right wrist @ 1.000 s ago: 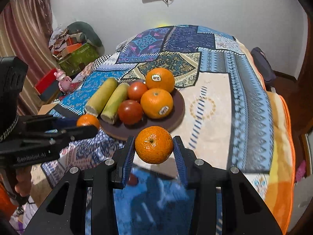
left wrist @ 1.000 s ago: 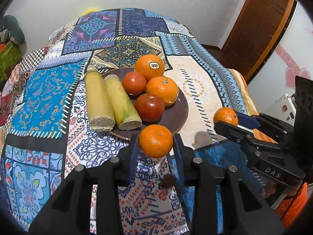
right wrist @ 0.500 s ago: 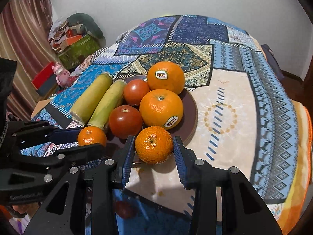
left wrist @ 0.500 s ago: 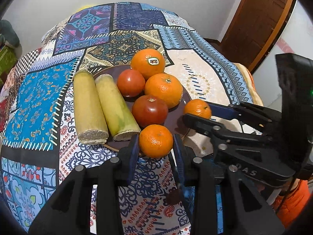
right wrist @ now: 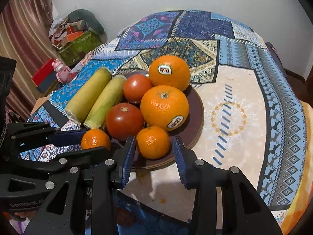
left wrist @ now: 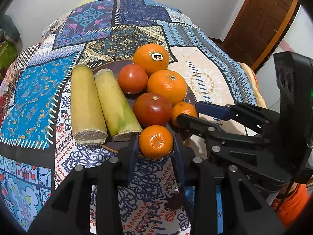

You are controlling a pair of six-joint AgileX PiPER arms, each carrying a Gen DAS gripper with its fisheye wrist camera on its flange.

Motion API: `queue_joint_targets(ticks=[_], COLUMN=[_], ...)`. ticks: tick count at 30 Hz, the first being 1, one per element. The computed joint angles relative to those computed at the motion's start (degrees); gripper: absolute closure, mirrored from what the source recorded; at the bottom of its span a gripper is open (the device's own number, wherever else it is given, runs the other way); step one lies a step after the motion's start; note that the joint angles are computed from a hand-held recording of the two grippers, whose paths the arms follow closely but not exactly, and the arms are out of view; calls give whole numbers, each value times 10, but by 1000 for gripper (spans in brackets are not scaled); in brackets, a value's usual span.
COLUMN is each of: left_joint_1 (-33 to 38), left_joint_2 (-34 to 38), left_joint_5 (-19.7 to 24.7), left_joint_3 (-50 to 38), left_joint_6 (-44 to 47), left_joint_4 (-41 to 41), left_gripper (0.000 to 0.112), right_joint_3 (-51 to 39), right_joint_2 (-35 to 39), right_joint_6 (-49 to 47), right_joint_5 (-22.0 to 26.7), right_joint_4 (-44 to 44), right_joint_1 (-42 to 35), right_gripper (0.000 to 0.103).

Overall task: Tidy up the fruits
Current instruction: 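Carry both mandarins onto the plate and open both tools, then grasp a dark red plum with the right tool while the left tool grasps the other plum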

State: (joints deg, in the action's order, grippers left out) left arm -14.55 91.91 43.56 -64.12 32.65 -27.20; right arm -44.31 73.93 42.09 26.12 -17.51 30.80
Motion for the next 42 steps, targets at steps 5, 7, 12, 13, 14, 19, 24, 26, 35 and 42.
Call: queue_joint_targets(ticks=[5,7,12,13,14,19,24,26,35,42], left_joint_1=[2,6,13,14,16,28,40,45,28,3], left_joint_2=[-15,-24,-51,-57,-65,-108,-145,-154,-144,-117], left_joint_5=[2,6,18,20,23,42,55,61,44,23], left_joint_3=[6,10,25,30,35,67,108,123,155,151], left_joint_6=[-1,4,8,9,12,26,43,52,55,49], left_joint_4=[0,-5,-3,-2,-2,-3,-4,-10,-11,-9], left_gripper=[77,76,76,76,76,76,76,76,76,76], right_joint_3=[1,4,17,21,24,47,65,72,86,104], right_joint_2=[-20,-31,-73,-84,-90,-125,-122,-114,-84,-87], right_joint_6=[22,29,67,80,89,145,179,171,124,149], right_joint_5=[20,29,64,75,82,113,108,92,45,22], right_joint_4=[-25,-30,-56,-64,-69,-86,-84,-72,-17,-38], right_joint_1=[14,21,54,65,73,128,167,164,140,133], right_gripper=[66,66,66,66,66,66,66,66,69,83])
